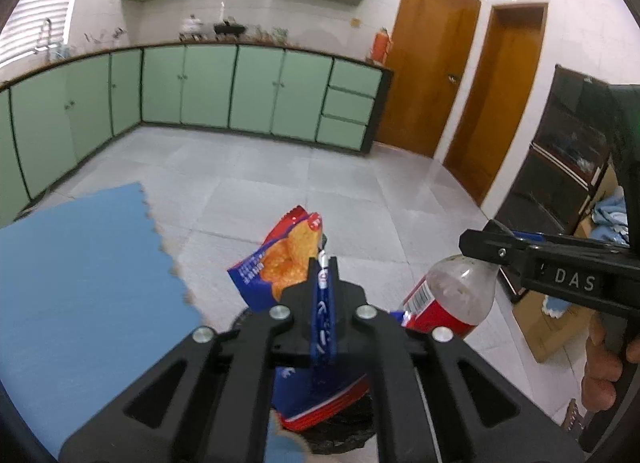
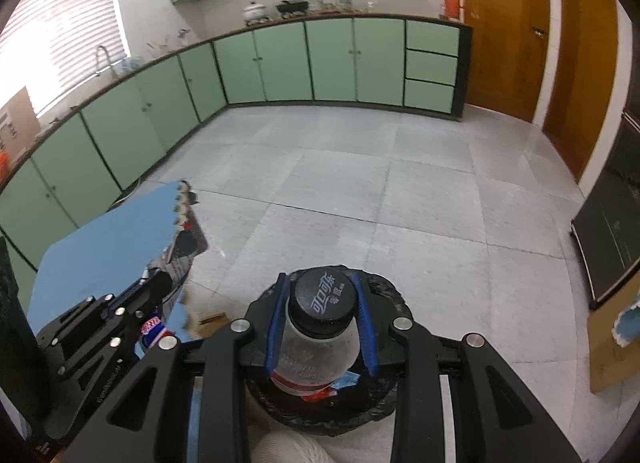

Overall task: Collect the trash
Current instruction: 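Carry the bottle and chip bag over the black bin and open both grippers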

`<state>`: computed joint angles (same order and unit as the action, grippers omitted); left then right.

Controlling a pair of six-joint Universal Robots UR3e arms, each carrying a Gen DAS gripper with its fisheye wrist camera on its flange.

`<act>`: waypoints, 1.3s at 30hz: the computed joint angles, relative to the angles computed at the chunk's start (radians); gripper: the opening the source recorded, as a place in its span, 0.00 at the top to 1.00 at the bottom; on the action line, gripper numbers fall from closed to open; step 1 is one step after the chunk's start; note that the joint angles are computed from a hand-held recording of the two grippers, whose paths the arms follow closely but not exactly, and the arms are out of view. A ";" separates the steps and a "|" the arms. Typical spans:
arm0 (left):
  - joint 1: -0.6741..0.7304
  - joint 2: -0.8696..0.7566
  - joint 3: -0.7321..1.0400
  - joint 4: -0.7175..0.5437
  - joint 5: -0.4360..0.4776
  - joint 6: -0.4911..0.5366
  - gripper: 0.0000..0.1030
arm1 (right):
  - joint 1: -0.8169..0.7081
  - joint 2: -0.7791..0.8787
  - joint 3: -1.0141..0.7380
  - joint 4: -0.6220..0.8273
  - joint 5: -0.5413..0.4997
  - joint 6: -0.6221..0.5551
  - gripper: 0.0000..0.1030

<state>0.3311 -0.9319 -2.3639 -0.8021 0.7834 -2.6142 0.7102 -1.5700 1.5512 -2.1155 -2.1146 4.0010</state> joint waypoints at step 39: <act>0.260 0.197 0.034 -0.323 -0.033 0.200 0.51 | -0.045 -0.034 0.178 -0.065 -0.014 0.008 0.26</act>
